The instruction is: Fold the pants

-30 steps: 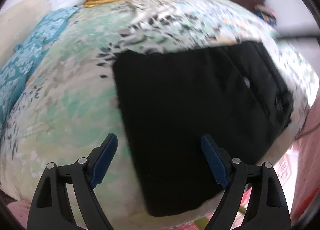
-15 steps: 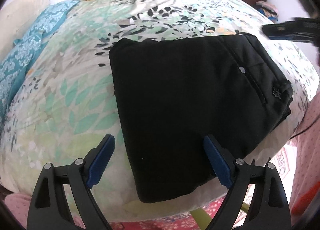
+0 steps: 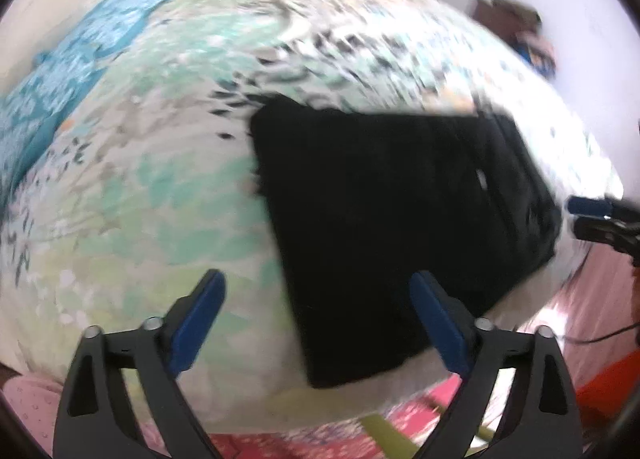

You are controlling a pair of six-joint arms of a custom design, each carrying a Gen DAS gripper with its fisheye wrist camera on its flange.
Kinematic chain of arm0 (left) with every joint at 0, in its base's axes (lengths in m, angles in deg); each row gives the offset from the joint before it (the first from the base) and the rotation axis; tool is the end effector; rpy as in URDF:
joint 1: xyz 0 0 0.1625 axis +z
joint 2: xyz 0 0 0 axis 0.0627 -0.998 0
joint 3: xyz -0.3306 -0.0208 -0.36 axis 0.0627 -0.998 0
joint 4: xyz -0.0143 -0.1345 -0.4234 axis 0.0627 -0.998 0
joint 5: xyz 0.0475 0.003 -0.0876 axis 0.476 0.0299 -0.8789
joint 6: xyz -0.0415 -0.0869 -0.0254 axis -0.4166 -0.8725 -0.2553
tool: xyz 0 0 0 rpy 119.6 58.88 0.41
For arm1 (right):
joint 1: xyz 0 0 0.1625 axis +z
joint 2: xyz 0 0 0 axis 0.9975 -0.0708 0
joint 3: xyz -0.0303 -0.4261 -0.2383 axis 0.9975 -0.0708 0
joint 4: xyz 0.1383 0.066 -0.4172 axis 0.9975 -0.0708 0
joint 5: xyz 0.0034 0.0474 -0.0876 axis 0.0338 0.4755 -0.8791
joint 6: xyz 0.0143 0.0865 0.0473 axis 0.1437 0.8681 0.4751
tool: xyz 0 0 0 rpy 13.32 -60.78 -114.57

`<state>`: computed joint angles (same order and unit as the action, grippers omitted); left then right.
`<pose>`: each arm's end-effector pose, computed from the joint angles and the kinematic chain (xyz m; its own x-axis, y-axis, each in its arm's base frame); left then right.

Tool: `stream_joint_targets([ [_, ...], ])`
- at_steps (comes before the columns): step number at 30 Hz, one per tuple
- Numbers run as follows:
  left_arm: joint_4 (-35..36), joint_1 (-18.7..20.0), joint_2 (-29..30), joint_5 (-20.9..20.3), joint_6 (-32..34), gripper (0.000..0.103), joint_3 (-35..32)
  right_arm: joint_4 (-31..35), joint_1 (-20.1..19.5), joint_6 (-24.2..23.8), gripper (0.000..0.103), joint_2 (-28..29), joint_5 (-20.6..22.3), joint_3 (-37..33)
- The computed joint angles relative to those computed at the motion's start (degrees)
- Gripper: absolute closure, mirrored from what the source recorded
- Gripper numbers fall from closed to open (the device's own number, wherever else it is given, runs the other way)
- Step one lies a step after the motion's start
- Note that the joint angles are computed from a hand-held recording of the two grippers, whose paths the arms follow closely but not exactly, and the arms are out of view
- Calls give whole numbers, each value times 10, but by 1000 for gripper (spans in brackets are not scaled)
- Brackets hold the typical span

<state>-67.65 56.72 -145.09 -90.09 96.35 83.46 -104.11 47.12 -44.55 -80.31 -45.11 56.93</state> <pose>-0.0516 -0.4672 0.4020 -0.6938 0.4671 -0.5481 0.6083 0.7876 -0.0989 0.4006 -0.3282 0.0712 -0.9012 0.0573 0.4296 -0.1846 0.8461 -0.5001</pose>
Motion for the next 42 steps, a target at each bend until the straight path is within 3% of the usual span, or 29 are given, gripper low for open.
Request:
stream_joint_targets([
  [1, -1, 17, 8, -17, -10, 6, -17, -20, -2, -3, 1, -8, -15, 11],
  [3, 12, 45, 30, -39, -37, 6, -48, -73, -27, -22, 1, -24, 7, 37],
  [7, 76, 101, 89, -99, -65, 6, -105, -165, -127, -32, 1, -21, 145, 79],
  [10, 82, 121, 105, -136, -61, 5, -115, -200, -187, -44, 2, 6, 236, 86],
  [13, 91, 131, 113, -153, -75, 5, -125, -233, -204, -64, 3, 27, 279, 87],
  [15, 71, 130, 108, -142, -79, 5, -122, -222, -209, -75, 12, 25, 302, 84],
  [21, 142, 154, 133, -213, -75, 4, -146, -240, -226, -74, 33, 33, 316, 90],
  [23, 133, 145, 136, -196, -76, 5, -132, -244, -224, -81, 45, 38, 319, 88],
  [24, 119, 141, 133, -196, -78, 22, -124, -254, -223, -81, 53, 39, 324, 91],
  [25, 125, 142, 136, -220, -80, 61, -127, -267, -224, -80, 56, 39, 333, 95],
  [28, 114, 110, 124, -202, -84, 71, -120, -310, -217, -90, 66, 37, 356, 93],
  [32, 88, 78, 128, -216, -77, 73, -144, -285, -206, -117, 68, 11, 362, 66],
  [37, 25, 54, 196, -181, -58, 72, -205, -205, -215, -174, 68, -27, 320, -8],
  [40, -27, 40, 239, -122, -52, 66, -219, -148, -221, -191, 64, -26, 264, -57],
  [42, -56, 29, 263, -56, -59, 60, -214, -100, -223, -169, 47, -22, 215, -78],
])
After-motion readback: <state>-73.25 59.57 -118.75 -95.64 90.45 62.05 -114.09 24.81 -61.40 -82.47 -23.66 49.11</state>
